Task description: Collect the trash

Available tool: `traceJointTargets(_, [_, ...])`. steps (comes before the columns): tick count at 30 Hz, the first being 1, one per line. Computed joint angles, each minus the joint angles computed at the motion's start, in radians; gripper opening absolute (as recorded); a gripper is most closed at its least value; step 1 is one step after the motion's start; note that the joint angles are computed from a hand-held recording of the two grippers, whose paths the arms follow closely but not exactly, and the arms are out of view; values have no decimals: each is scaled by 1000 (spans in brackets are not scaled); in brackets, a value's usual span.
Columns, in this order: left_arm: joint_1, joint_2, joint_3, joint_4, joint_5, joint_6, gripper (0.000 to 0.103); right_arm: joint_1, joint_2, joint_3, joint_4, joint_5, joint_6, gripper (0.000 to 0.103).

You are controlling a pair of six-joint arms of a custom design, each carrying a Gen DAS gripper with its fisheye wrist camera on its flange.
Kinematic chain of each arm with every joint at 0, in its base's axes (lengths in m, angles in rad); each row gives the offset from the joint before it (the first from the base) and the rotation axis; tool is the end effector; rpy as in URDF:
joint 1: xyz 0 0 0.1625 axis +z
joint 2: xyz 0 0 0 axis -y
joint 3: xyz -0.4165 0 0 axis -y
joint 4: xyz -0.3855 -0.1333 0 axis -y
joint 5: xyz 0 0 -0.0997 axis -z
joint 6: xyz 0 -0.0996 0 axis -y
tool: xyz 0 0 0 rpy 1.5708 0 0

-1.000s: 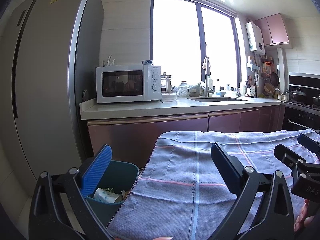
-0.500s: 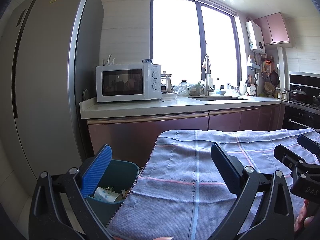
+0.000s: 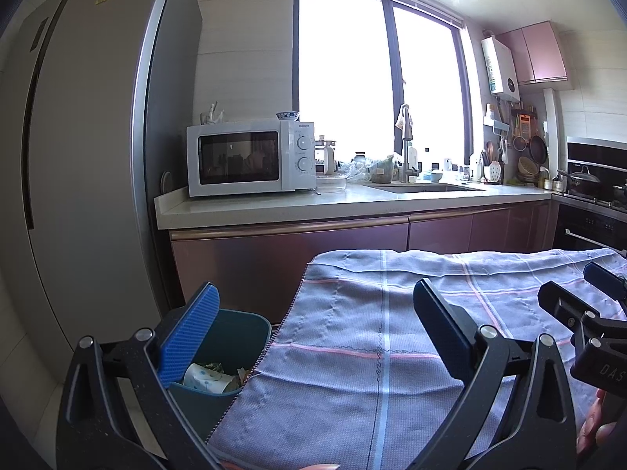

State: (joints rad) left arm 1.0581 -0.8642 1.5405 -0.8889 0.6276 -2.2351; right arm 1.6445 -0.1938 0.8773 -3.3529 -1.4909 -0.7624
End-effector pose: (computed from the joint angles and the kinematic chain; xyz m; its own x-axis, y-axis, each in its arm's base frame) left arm -0.1321 -0.6707 0.1529 -0.6362 -0.3923 -0.6643 0.6447 0.2027 -0.7371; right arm 0.2028 -0.8287 0.0429 -0.6920 -0.4176 0.5888 -0.7072 0.2284 -0.6691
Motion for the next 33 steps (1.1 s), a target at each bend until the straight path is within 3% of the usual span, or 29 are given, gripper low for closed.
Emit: traceJointTargets(33, [5,21,-38,64,-20,-40,97,0,-2,7,-9,-11,8,97])
